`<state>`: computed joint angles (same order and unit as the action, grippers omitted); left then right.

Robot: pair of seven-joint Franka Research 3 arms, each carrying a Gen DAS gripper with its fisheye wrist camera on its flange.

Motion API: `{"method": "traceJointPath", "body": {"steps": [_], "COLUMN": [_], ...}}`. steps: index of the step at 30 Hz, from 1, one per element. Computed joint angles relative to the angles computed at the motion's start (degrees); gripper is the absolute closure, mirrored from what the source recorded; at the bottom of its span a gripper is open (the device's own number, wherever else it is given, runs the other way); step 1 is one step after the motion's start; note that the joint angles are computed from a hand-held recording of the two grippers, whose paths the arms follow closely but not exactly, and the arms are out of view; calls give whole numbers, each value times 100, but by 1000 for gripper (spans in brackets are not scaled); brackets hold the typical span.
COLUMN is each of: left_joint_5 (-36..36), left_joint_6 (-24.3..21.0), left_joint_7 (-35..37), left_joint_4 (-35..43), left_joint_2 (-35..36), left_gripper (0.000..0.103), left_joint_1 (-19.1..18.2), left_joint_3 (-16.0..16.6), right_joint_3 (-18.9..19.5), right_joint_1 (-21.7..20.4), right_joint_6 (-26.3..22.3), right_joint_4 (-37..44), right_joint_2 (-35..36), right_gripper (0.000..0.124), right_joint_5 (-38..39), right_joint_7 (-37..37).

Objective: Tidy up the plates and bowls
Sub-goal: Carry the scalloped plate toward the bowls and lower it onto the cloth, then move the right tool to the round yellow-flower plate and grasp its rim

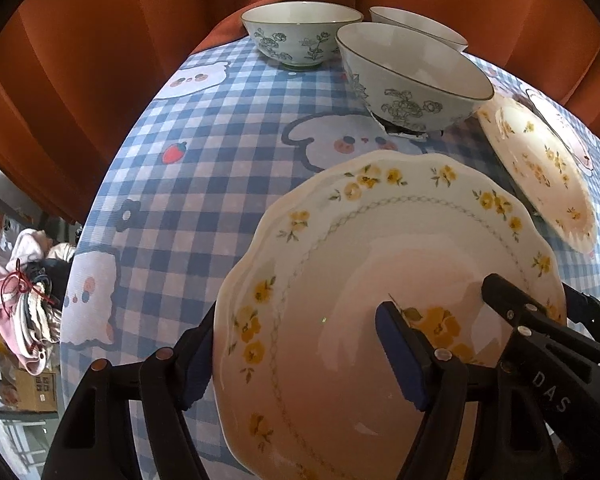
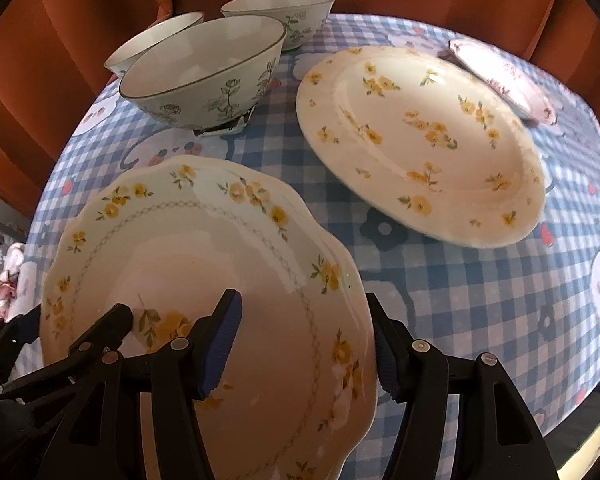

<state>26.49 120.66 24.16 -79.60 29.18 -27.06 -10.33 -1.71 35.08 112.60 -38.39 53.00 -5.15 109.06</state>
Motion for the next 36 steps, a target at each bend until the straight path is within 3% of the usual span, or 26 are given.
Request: {"method": "traceJointPath", "body": {"steps": [3,7,9,14,23,33,36], "left_joint_5": [-48,-95,-213,-176,4,315,264], "left_joint_6": [69,-260,-250,-359,-390,-737,-1096], "left_joint_7": [-93,-184,-227,-300,-464,-586,-466], "left_joint_4": [-72,48,-39,-43,170,1387,2228], "left_joint_2": [-36,7,-51,-197,-272,432,928], "left_gripper": [25,13,11,11,10,10,10], "left_joint_1": [29,-13,24,-41,-174,-576,-736], "left_joint_3": [2,2,-46,-83,-91,81,159], "right_joint_3": [-27,-54,-81,-47,89,183,220], "right_joint_1": [17,8,14,12,-114,-486,-645], "right_joint_6": [-164,-608,-692,-169,611,985,988], "right_joint_4": [313,994,917,-497,-1854,-2114,-2066], "right_joint_2": [169,517,449,-471,-1442,-1640,-1595], "right_gripper": [59,59,58,51,51,48,47], "right_joint_5": [-25,26,45,-53,-201,-34,118], "right_joint_7": [-28,-154,-213,-209,-233,-441,-625]}}
